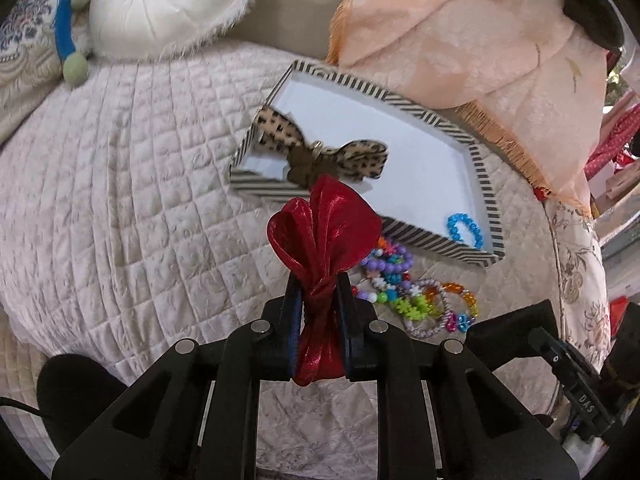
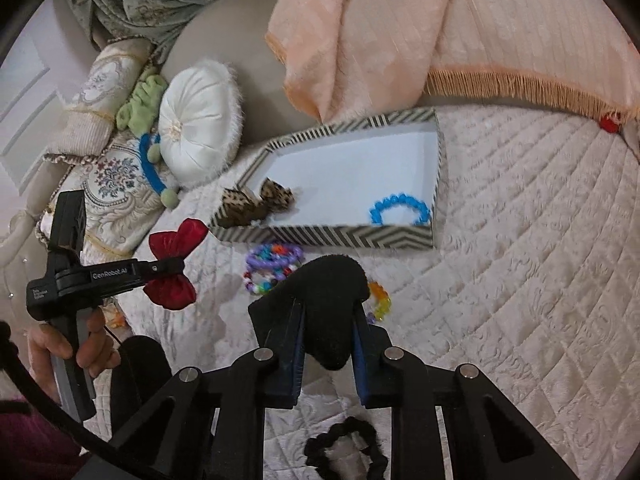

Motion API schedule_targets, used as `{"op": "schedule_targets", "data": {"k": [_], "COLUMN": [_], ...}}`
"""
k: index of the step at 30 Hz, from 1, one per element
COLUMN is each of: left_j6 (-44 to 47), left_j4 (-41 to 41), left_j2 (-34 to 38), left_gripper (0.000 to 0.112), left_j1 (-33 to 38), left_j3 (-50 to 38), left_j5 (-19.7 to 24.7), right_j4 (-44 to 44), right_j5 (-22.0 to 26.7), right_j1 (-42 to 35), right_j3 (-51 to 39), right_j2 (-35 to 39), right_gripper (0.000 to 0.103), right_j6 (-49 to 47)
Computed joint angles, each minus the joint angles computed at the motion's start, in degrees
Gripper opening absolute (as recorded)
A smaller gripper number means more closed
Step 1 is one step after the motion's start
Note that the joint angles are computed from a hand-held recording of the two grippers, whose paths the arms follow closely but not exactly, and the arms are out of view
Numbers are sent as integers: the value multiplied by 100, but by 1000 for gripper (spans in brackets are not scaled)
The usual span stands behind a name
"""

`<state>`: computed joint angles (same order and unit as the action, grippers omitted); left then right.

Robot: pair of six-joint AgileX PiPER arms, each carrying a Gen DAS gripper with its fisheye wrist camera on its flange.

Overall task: Organize jewelry
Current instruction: 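Place the red bow in the tray with the left tool while the right tool sets the black pouch there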

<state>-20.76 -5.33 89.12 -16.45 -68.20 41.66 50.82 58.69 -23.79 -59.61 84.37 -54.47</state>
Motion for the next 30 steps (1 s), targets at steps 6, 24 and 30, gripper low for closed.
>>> {"op": "schedule_targets", "data": {"k": [6,24,30], "left_j6": [-274,-502,-384], "left_j4": [314,1079,993], "left_j2": [71,752,1288], "left_gripper": [15,15,15], "left_j1": [-222,-545,-475], "left_j3": [-254,-1499,-2234], "left_j5": [115,570,797], "right_j4": [4,-105,-231], "right_j5": [143,-48,-328], "right_j1": [2,409,531], "right_j3": [-203,-1218,-1867], "right_j2": [-109,427,941], "right_gripper": [19,19,19], "right_j6": [101,631,1087]}}
